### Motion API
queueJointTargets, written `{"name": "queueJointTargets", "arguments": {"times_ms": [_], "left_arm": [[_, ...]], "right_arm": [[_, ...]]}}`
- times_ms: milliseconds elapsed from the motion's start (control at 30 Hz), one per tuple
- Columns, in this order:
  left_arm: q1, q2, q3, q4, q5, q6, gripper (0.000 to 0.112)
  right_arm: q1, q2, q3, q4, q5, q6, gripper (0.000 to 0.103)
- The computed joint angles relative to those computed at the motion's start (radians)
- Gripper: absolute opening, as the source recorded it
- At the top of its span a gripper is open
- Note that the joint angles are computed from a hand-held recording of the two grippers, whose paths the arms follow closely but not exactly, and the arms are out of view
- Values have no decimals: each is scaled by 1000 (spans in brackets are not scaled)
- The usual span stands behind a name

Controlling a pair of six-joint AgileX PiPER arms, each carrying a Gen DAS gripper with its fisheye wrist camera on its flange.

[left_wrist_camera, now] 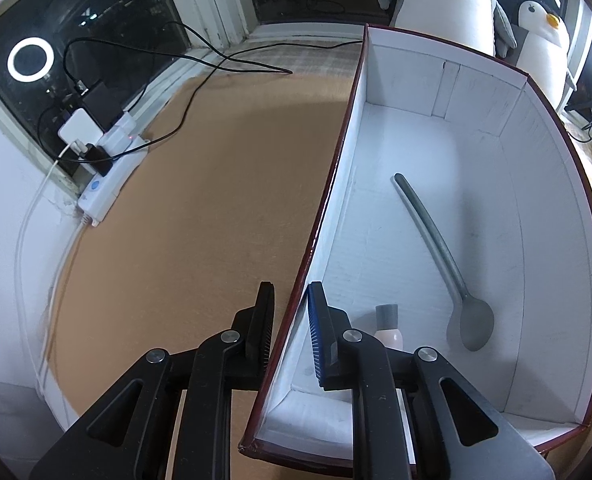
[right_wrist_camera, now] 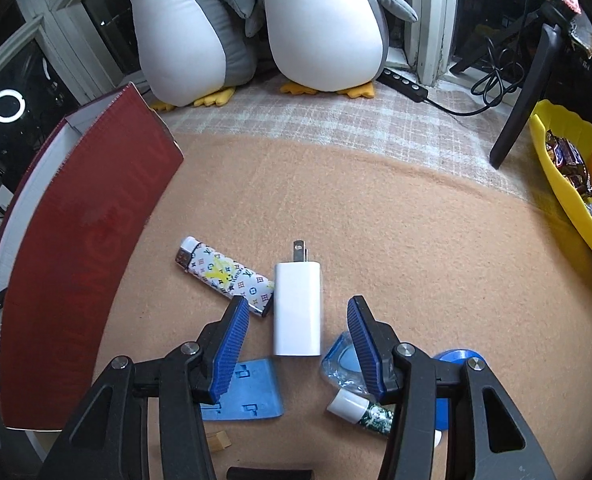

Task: Organize rigid objects
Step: 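Grasp the white charger with the right gripper, then lower the white charger into the box and open the right gripper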

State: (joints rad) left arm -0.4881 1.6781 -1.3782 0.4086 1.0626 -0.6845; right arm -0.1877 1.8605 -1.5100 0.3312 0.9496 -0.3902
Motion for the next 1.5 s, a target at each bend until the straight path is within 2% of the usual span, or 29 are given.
{"name": "queueJointTargets", "arguments": {"times_ms": [33, 133, 433, 733, 1033, 1233, 1500], "left_arm": [[0, 0, 0, 0, 0, -1, 15], [0, 1, -1, -1, -1, -3, 15], [8, -7, 14, -15, -26, -2, 15], [39, -36, 52, -68, -92, 24, 15], [77, -76, 99, -137, -173, 69, 15], [97, -98, 126, -177, -214, 105, 14], [137, -120, 161, -237, -261, 166, 11]], "right_arm": [[1, 6, -3, -3, 2, 1, 34], [-2, 21, -14, -3, 14, 0, 21], [9, -15, 6, -30, -2, 28, 20], [43, -145, -9, 12, 55, 49, 20], [240, -256, -51, 8, 96, 141, 20], [400, -252, -90, -53, 96, 235, 20], [550, -208, -105, -125, 96, 319, 20]]}}
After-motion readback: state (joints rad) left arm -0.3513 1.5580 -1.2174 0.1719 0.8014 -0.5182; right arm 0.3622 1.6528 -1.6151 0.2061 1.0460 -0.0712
